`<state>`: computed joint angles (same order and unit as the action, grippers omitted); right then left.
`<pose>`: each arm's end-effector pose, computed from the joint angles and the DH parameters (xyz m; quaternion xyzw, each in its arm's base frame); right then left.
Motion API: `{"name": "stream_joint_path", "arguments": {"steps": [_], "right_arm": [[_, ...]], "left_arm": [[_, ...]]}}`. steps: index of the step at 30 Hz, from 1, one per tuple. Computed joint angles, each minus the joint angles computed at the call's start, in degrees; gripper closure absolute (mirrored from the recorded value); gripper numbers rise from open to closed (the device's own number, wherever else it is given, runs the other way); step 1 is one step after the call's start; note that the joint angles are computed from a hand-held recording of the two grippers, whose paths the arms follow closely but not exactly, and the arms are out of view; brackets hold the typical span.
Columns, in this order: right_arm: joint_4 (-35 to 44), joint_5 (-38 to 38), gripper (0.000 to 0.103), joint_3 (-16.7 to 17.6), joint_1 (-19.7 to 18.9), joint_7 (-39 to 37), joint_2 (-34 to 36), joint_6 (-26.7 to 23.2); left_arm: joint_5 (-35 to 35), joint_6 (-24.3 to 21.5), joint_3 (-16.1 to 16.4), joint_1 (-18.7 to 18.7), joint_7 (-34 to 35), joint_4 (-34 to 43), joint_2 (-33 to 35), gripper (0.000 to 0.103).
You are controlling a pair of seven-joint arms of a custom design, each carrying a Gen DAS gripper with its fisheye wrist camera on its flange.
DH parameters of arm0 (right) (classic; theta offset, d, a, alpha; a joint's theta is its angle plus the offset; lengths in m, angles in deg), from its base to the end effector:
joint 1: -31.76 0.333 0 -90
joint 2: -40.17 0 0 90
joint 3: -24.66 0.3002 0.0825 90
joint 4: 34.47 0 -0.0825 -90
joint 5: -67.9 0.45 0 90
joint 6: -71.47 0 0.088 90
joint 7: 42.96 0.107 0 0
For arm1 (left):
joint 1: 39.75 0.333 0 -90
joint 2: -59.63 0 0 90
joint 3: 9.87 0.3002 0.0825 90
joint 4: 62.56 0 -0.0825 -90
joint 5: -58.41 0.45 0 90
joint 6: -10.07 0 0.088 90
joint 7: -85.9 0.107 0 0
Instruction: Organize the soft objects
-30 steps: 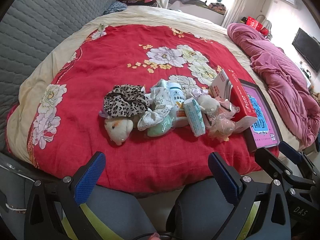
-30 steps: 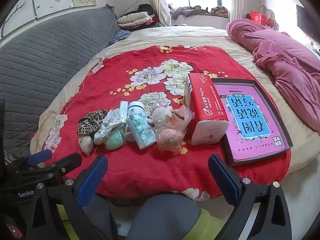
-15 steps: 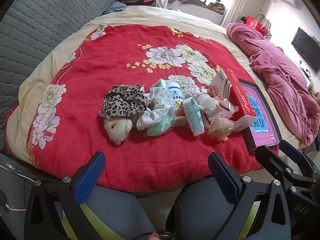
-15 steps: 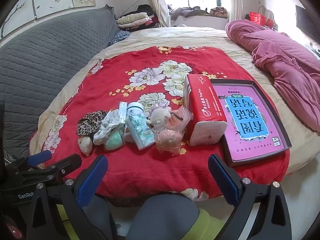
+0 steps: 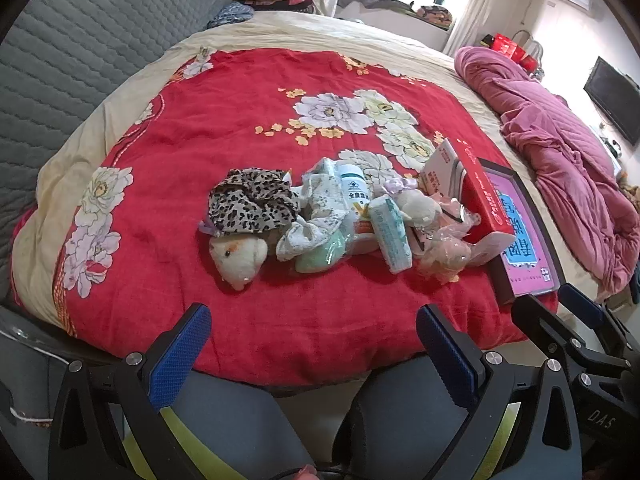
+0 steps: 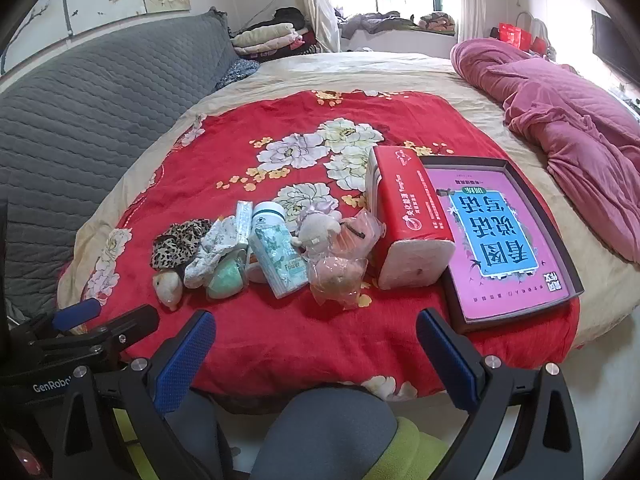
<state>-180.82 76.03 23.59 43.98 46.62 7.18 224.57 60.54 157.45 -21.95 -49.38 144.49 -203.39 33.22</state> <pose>0.4792 0.0899 0.5006 -0.6958 0.6308 -0.1722 0.2971 0.4798 -0.1946 0.4805 -0.7230 0.6295 -0.2441 0.1464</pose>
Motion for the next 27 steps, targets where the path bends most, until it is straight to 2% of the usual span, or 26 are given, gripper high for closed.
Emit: {"name": "stream_joint_path", "arguments": {"steps": [8, 14, 20, 27], "right_arm": [[0.98, 0.56, 0.002, 0.05, 0.48, 0.4, 2.23, 0.22], [2.48, 0.54, 0.002, 0.58, 0.49, 0.86, 4.94, 0.24], [4.28, 1.06, 0.002, 0.66, 0.89, 0.87, 8.1, -0.49], [6.51, 1.42, 0.002, 0.91, 0.68, 1.41, 11.66, -0.63]], "left_arm": [[-2.47, 1.17, 2.0, 0.13, 1.7, -1.09, 0.43, 0.001], [-4.35, 1.81, 3.56, 1.68, 3.18, -0.74, 2.24, 0.001], [-8.53, 2.73, 6.38, 2.85, 7.97, 2.96, 7.48, 0.001], [-12.05, 3.56, 7.0, 4.76, 14.56, 10.16, 16.15, 0.002]]}}
